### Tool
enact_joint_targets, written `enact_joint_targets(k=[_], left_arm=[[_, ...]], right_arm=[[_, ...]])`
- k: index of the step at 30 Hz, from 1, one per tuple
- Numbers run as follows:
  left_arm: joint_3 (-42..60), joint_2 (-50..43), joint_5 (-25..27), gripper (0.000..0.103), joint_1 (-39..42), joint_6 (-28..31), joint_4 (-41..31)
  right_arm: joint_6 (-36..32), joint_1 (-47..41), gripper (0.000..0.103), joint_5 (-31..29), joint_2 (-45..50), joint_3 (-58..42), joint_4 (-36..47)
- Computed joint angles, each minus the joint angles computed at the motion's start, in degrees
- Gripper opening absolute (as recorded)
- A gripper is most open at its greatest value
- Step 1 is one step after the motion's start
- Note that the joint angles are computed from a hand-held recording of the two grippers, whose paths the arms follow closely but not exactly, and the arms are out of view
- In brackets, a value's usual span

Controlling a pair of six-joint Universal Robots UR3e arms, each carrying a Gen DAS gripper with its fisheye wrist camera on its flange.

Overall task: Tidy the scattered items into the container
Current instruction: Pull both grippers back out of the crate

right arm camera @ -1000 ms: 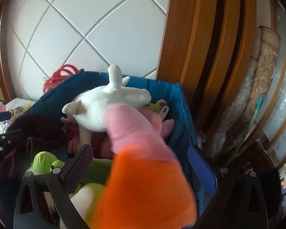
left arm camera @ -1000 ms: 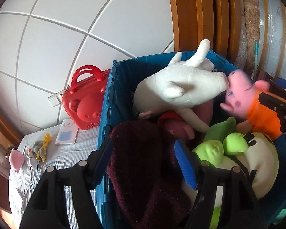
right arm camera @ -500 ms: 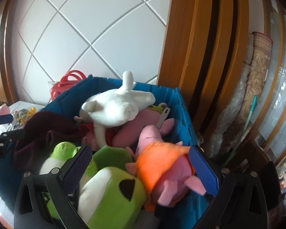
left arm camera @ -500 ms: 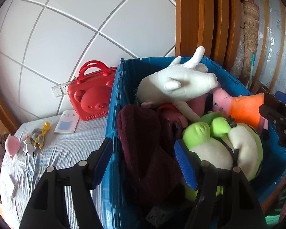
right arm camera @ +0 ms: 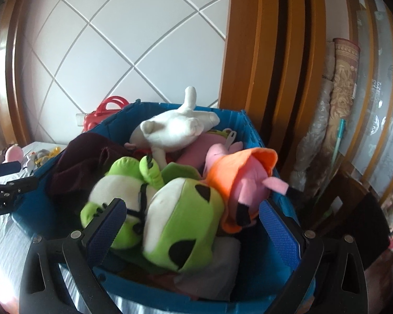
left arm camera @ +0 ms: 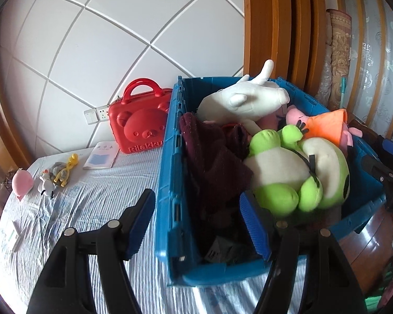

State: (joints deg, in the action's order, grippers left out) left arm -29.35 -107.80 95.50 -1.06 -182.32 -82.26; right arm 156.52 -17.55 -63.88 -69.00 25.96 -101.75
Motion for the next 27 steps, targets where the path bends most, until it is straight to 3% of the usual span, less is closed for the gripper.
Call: enact_joint_targets(k=[2, 10, 23, 27], left_arm=[[-6.2, 4.1, 0.0, 0.066, 0.4, -0.4, 1.2], [-25.9, 19.1, -2.4, 0.066, 5.1, -2.6, 4.0], [-41.8, 36.9, 3.8, 0.066, 14.1, -8.3, -2.3], [-45.7, 43.9, 0.4, 0.066, 22.0, -5.3, -5.8]], right_arm=[[0.1, -0.5, 0.103, 0.5, -5.9, 10.1, -4.6], [-2.5, 0.3, 0.103, 4.1, -15.7, 23.8, -4.7], [-4.8, 4.3, 0.103, 12.0, -16.6, 27.8, -4.8], [-4.1, 6.6, 0.103, 12.8, -16.1, 27.6, -4.9]])
